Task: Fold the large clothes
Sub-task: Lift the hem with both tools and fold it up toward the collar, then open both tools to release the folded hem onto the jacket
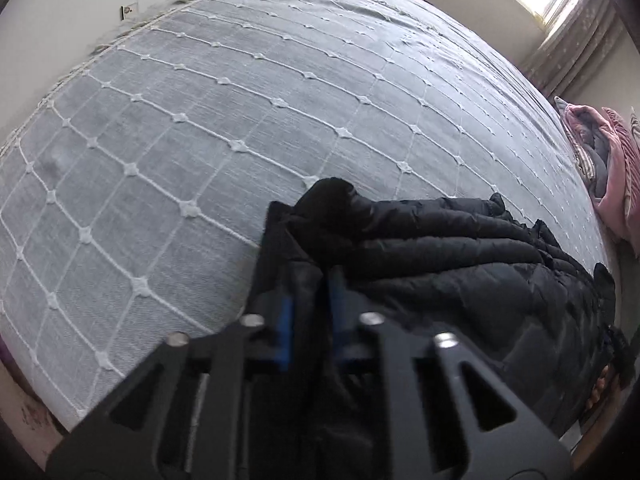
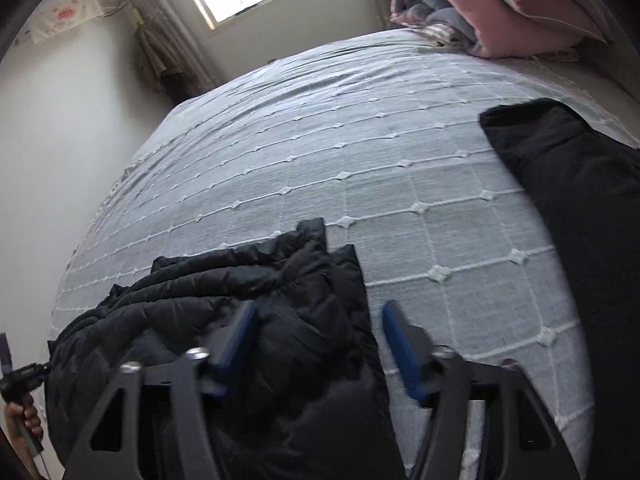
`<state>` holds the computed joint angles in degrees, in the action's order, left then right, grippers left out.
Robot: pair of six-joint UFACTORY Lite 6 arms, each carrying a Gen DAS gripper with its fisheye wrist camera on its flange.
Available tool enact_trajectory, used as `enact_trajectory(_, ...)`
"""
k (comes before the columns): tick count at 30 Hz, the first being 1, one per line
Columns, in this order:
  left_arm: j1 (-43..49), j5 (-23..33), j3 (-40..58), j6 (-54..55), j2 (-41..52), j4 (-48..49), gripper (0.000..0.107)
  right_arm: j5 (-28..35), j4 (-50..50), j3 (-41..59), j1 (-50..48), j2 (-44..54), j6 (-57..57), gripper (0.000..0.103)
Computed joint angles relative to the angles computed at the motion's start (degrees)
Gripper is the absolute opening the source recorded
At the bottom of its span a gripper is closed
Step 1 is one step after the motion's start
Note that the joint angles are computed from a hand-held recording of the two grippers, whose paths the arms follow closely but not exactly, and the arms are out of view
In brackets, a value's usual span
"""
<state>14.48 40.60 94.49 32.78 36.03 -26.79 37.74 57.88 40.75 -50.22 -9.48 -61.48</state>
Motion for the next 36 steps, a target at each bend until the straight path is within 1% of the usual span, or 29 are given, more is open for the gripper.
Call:
enact_trajectory(1, -0.79, -1.89, -1.35, 0.03, -1.01, 0.62, 0.009, 0.54, 0.03, 0.86, 0.82, 1.23, 0.07, 0.017)
enact_trajectory(2, -1.34, -3.02, -1.65, -0.17, -1.42, 1.5, 0.008, -0.37, -0.09, 1.07, 2.05, 1.31, 0.48, 0.009)
enact_trajectory(3, -1.84, -4.29, -1.75, -1.08, -1.72, 2.2, 0.007, -1.31, 0.3, 0.72, 2.79, 0.27, 0.06, 0.007)
enact_trajectory(7, -1.54, -4.35, 2.14, -3.65, -0.59, -0.72, 0.006, -2.77, 2.78, 1.98, 4.37, -2.72, -0.2, 0.005)
enact_trajectory(8, -2.35, -4.76, 3.19, -5.83, -0.27, 1.02, 0.006, -3.31, 3.23, 2.56, 4.74, -2.95, 0.31, 0.004)
enact_trajectory(10, -4.96, -6.19, 5.69, -12.51, 0.86, 6.67, 0.006, -7.28, 2.16, 3.44, 7.55, -3.36, 3.4, 0.004)
enact_trajectory(11, -6.5, -7.36, 6.75, -15.93, 1.48, 9.72, 0.006, -11.54, -0.26, 3.45, 10.47, -3.57, 6.47, 0.004)
enact_trajectory(14, -8.92, -8.54, 10.52, -22.97, 4.83, 15.44, 0.006, -19.97, -9.85, 4.1, 16.03, -0.89, 17.45, 0.004)
enact_trajectory(16, -9.85, -8.03, 14.56, -26.07, 8.57, 17.37, 0.006, -22.74, -13.52, 4.76, 17.38, 1.84, 21.45, 0.004)
enact_trajectory(18, -10.64, -9.17, 15.97, -27.71, 10.72, 19.43, 0.006, -24.37, -15.67, 6.18, 18.34, 5.23, 23.44, 0.004)
enact_trajectory(22, -12.29, -13.35, 13.88, -31.53, 12.3, 24.19, 0.006, -25.51, -16.35, 9.45, 19.1, 11.89, 24.05, 0.004)
enact_trajectory(25, -12.41, -15.44, 12.36, -32.63, 13.07, 24.58, 0.006, -26.54, -18.38, 10.59, 20.17, 16.11, 26.26, 0.005)
enact_trajectory(27, -12.95, -16.52, 11.81, -35.04, 13.46, 27.07, 0.007, -27.96, -22.45, 10.51, 21.15, 17.62, 30.67, 0.006)
enact_trajectory(29, -13.31, -16.34, 12.4, -36.97, 14.24, 28.87, 0.01, -29.18, -27.55, 10.13, 21.77, 17.92, 35.85, 0.007)
enact_trajectory(30, -13.4, -16.22, 12.64, -38.05, 14.55, 29.85, 0.012, -29.31, -27.72, 9.8, 21.58, 17.67, 36.21, 0.009)
enact_trajectory(31, -13.31, -16.16, 12.48, -38.73, 14.43, 30.27, 0.016, -28.99, -25.5, 9.79, 21.12, 17.72, 34.19, 0.013)
enact_trajectory(32, -12.77, -16.4, 11.84, -37.44, 13.77, 28.28, 0.017, -28.15, -24.81, 9.94, 20.53, 17.75, 33.65, 0.019)
enact_trajectory(33, -11.73, -17.32, 10.4, -34.37, 12.19, 23.9, 0.018, -26.86, -25.73, 10.3, 20.03, 17.51, 34.32, 0.02)
enact_trajectory(34, -10.49, -17.52, 9.29, -30.01, 10.65, 18.44, 0.019, -24.48, -24.36, 10.97, 19.0, 17.05, 32.6, 0.02)
enact_trajectory(36, -7.69, -17.55, 5.54, -22.59, 5.5, 8.28, 0.029, -17.9, -15.69, 11.64, 15.55, 14.63, 24.96, 0.02)
